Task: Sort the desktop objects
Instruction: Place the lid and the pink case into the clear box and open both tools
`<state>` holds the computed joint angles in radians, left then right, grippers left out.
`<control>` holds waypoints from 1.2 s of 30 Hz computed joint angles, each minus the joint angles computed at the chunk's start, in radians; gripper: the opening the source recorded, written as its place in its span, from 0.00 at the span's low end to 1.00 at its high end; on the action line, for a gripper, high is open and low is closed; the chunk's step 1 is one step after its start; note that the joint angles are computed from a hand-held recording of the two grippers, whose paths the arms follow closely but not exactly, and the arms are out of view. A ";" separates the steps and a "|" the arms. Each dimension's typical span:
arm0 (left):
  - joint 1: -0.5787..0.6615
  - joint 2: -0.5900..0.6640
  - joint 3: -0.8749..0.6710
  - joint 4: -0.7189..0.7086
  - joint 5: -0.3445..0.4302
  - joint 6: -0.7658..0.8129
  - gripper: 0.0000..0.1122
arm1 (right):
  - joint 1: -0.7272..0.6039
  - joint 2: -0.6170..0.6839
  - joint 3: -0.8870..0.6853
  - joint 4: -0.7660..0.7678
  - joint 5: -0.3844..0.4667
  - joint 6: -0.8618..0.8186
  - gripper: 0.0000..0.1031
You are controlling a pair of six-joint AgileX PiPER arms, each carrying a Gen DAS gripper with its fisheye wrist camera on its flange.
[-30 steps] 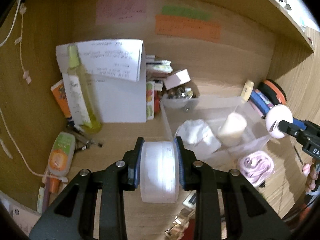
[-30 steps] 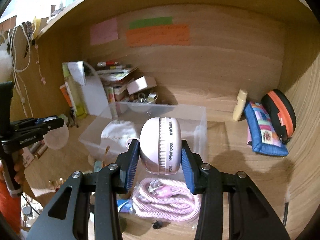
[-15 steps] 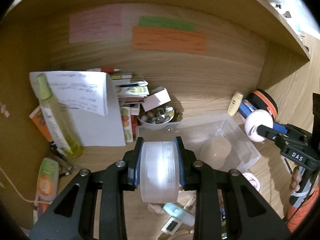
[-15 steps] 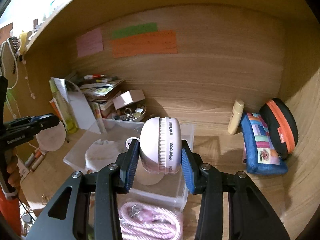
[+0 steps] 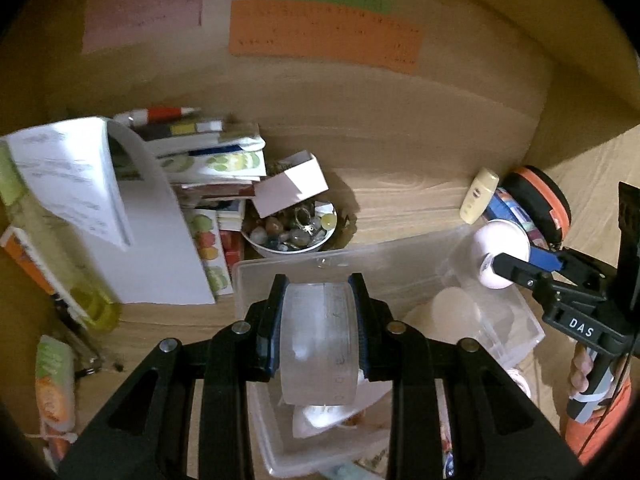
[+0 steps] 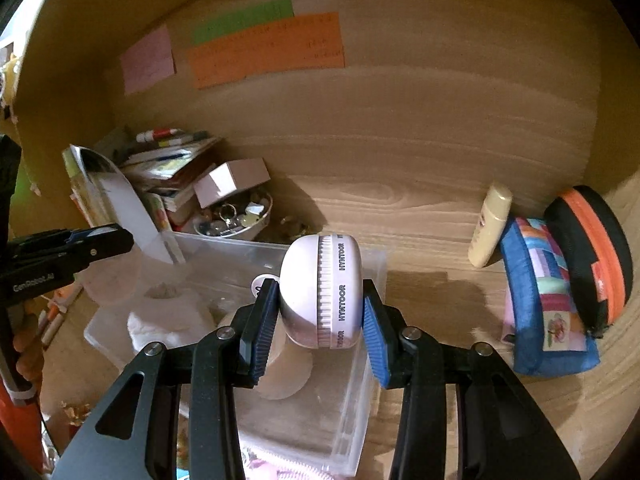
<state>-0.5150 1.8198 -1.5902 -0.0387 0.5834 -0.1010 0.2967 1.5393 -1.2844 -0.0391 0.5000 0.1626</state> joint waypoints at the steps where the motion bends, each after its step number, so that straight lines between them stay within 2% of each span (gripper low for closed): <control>1: 0.001 0.016 -0.015 -0.004 0.005 0.005 0.26 | -0.001 0.015 -0.011 0.000 0.003 -0.003 0.36; 5: 0.008 0.081 -0.074 -0.023 0.029 0.021 0.26 | 0.008 0.059 -0.035 -0.060 0.012 0.042 0.36; 10: 0.005 0.097 -0.070 -0.003 0.006 0.021 0.26 | 0.019 0.085 -0.040 -0.132 0.013 0.104 0.36; 15: 0.020 0.115 -0.084 -0.044 0.016 0.060 0.26 | 0.014 0.115 -0.054 -0.095 0.026 0.069 0.36; 22: 0.024 0.144 -0.108 -0.052 0.038 0.076 0.26 | 0.068 0.127 -0.055 -0.268 0.039 0.216 0.36; 30: -0.011 0.173 -0.133 0.035 0.042 0.018 0.26 | 0.135 0.111 -0.022 -0.507 0.037 0.408 0.36; 32: -0.011 0.169 -0.126 0.037 0.038 0.016 0.29 | 0.152 0.112 -0.018 -0.568 0.048 0.456 0.36; 34: -0.007 0.169 -0.127 0.012 0.040 0.035 0.32 | 0.154 0.110 -0.016 -0.574 0.048 0.460 0.36; 36: -0.002 0.162 -0.121 -0.008 0.036 0.050 0.34 | 0.146 0.107 -0.015 -0.552 0.043 0.445 0.40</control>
<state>-0.5174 1.9819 -1.7112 -0.0471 0.6196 -0.0513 0.4423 1.6460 -1.2990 -0.5912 0.5431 0.6073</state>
